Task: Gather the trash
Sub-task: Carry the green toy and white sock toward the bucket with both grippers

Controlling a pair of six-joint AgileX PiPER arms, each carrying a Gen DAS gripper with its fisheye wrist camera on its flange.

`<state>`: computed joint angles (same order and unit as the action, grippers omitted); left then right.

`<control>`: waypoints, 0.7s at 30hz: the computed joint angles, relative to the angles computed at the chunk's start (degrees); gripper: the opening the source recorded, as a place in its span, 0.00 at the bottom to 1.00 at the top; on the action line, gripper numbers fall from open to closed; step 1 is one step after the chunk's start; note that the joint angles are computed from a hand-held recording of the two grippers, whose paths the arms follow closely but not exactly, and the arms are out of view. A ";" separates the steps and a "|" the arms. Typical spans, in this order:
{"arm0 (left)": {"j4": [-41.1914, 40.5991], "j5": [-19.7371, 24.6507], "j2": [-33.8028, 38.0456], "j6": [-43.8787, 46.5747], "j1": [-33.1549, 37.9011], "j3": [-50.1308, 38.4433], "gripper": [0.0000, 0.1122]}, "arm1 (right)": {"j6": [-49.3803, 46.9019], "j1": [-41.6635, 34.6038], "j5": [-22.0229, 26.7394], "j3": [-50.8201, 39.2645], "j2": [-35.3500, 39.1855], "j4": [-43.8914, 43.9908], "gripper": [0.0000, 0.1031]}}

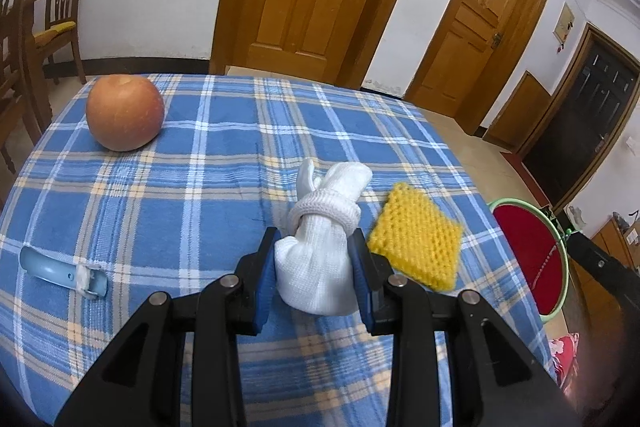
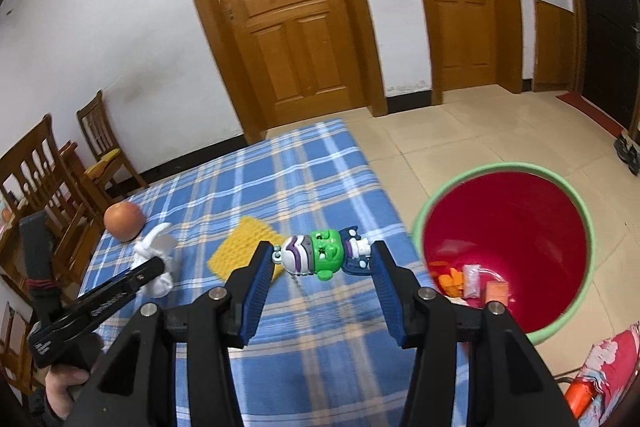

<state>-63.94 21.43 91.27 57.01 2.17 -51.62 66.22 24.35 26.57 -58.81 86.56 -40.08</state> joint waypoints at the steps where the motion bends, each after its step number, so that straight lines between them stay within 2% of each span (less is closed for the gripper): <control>1: 0.38 0.15 -0.37 -0.46 -0.22 0.12 0.31 | 0.26 -0.78 -0.22 0.78 -0.66 -0.06 0.51; 13: 9.44 2.49 -2.55 -13.03 -7.05 -1.77 0.31 | -1.40 -10.16 -4.49 9.61 -7.69 2.87 0.51; 19: 14.39 2.38 -2.46 -19.87 -12.53 -3.37 0.30 | -7.38 -16.43 -7.09 13.27 -9.88 8.59 0.51; 21: 16.35 2.42 -1.92 -22.18 -14.36 -4.22 0.30 | -11.76 -18.57 -7.71 14.11 -10.19 13.03 0.51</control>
